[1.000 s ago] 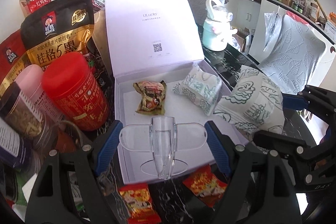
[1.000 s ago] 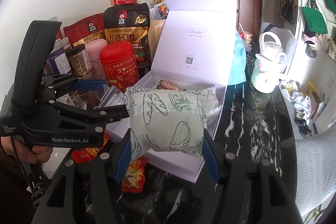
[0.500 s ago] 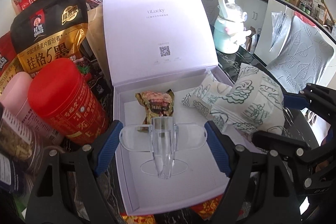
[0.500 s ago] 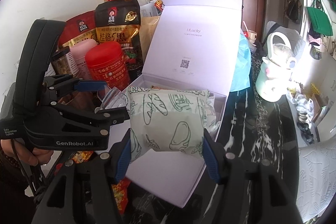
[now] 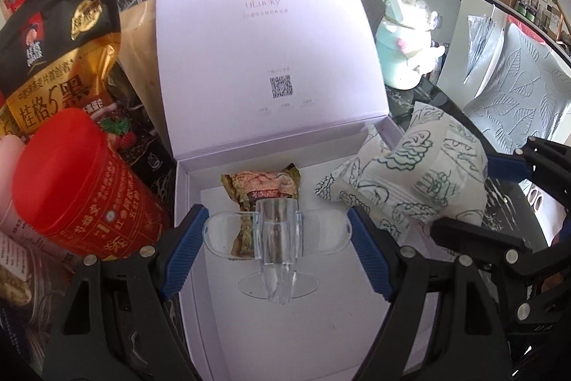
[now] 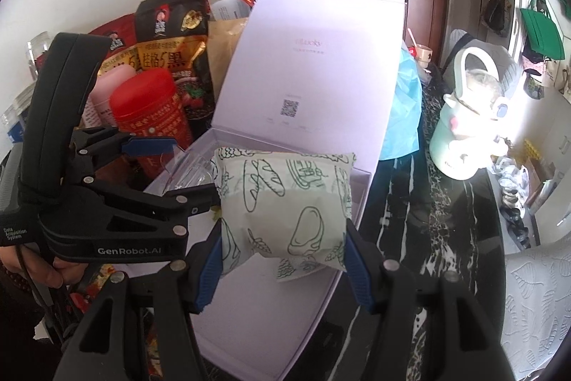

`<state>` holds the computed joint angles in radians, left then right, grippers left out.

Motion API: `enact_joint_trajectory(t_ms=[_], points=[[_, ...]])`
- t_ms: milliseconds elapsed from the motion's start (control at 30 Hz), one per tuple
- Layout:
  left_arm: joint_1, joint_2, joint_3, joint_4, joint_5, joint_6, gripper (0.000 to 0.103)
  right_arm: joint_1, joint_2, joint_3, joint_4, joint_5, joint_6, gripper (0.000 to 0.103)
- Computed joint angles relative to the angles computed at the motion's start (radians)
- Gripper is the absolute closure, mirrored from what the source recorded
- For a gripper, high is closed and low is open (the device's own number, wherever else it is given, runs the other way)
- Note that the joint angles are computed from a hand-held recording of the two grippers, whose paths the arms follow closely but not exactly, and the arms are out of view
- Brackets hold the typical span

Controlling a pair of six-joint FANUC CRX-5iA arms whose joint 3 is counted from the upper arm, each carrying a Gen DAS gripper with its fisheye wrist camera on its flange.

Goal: Organize objects
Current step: 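Lower the patterned bread bag into the white box and open the right gripper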

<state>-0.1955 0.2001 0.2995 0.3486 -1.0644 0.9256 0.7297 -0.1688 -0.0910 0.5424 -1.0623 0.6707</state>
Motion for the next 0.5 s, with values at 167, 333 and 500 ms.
enact_joint_trajectory(t_ms=[167,333,500], points=[[-0.008,0.033,0.034,-0.028,-0.014,0.019,0.024,-0.022,0.019,0.012,-0.016,0.002,0.030,0.041],[-0.015,0.059,0.062,-0.057,-0.030,0.042,0.024,-0.041,0.043,0.030,-0.035,0.016,0.066,0.041],[-0.020,0.077,0.079,-0.073,-0.040,0.059,0.024,-0.054,0.064,0.044,-0.054,0.018,0.093,0.041]])
